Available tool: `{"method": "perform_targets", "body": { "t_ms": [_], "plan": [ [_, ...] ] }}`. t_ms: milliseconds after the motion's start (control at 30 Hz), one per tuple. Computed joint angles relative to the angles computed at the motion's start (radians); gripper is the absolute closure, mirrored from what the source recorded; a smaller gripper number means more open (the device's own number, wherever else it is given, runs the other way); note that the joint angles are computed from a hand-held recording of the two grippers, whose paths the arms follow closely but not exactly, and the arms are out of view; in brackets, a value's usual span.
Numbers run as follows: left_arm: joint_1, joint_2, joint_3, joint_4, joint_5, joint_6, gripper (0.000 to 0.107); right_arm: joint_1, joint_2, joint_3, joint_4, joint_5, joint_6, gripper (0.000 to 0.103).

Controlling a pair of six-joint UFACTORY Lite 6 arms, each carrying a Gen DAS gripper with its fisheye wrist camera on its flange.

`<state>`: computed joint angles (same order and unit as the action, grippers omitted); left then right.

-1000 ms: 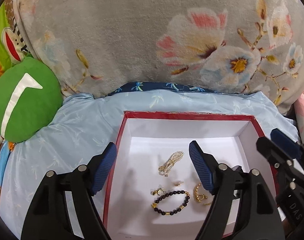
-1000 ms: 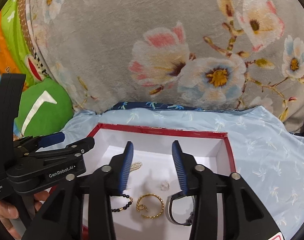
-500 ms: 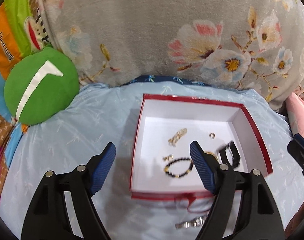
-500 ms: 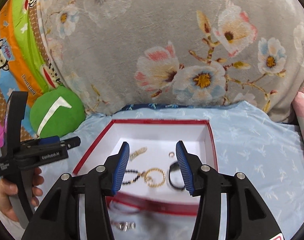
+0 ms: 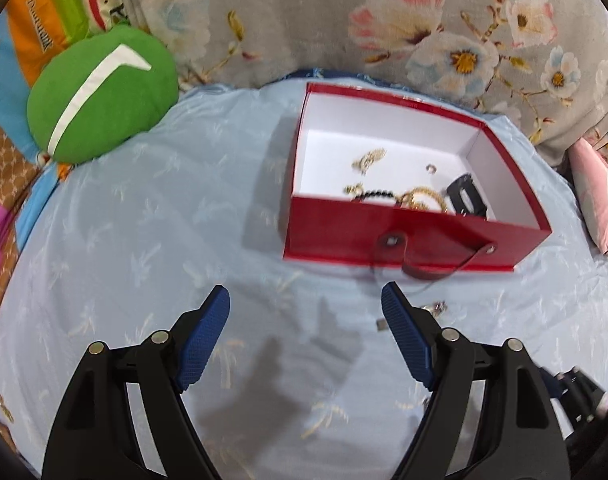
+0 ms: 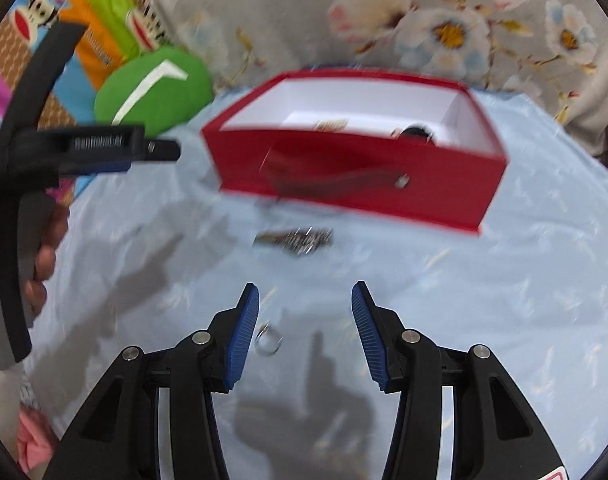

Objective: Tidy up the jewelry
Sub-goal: 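Move both open tools back toward the silver ring and silver watch, then grasp the silver ring with the right tool while the left tool grasps the silver link watch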

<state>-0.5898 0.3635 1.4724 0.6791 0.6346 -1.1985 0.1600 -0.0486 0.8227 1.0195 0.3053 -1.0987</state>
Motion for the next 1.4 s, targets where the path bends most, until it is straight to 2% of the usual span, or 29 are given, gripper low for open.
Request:
{"method": "perform_targets", "body": {
  "t_ms": [100,200,300,500,567,700,933,1100,1200,1333,1400],
  "plan": [
    [-0.007,-0.023,-0.072,-0.001,-0.013,-0.032,0.031,0.062,0.039,-0.042,0.116,-0.043,-0.083,0.055],
    [-0.013,-0.04,-0.125,-0.003,-0.025,-0.046,0.031,0.128,0.077,-0.053,0.164,-0.123,-0.116,0.055],
    [-0.017,-0.049,-0.16,-0.013,-0.041,-0.052,0.031,0.148,0.121,-0.041,0.199,-0.143,-0.143,0.055],
    [-0.017,-0.037,-0.176,-0.035,-0.063,-0.048,0.031,0.16,0.166,-0.029,0.25,-0.197,-0.199,0.07],
    [-0.018,-0.027,-0.168,-0.039,-0.064,-0.044,0.031,0.172,0.164,-0.031,0.189,-0.224,-0.146,0.085],
    [-0.026,0.012,-0.129,-0.064,-0.065,-0.008,0.031,0.161,0.158,-0.03,0.095,-0.199,-0.059,0.085],
    [-0.061,0.209,0.091,-0.151,-0.053,0.147,0.031,0.01,0.064,-0.078,0.08,-0.122,-0.043,0.085],
    [-0.051,0.413,0.339,-0.348,-0.079,0.386,0.031,-0.112,0.034,-0.068,0.007,-0.062,0.017,0.085],
    [-0.054,0.513,0.469,-0.397,-0.052,0.453,0.031,-0.149,0.032,-0.059,-0.008,-0.048,0.03,0.085],
    [-0.066,0.595,0.582,-0.353,-0.016,0.439,0.032,-0.159,0.046,-0.039,-0.005,-0.045,0.036,0.085],
    [-0.072,0.627,0.627,-0.317,-0.007,0.424,0.039,-0.169,0.049,-0.042,0.027,-0.039,0.0,0.085]
  ]
}}
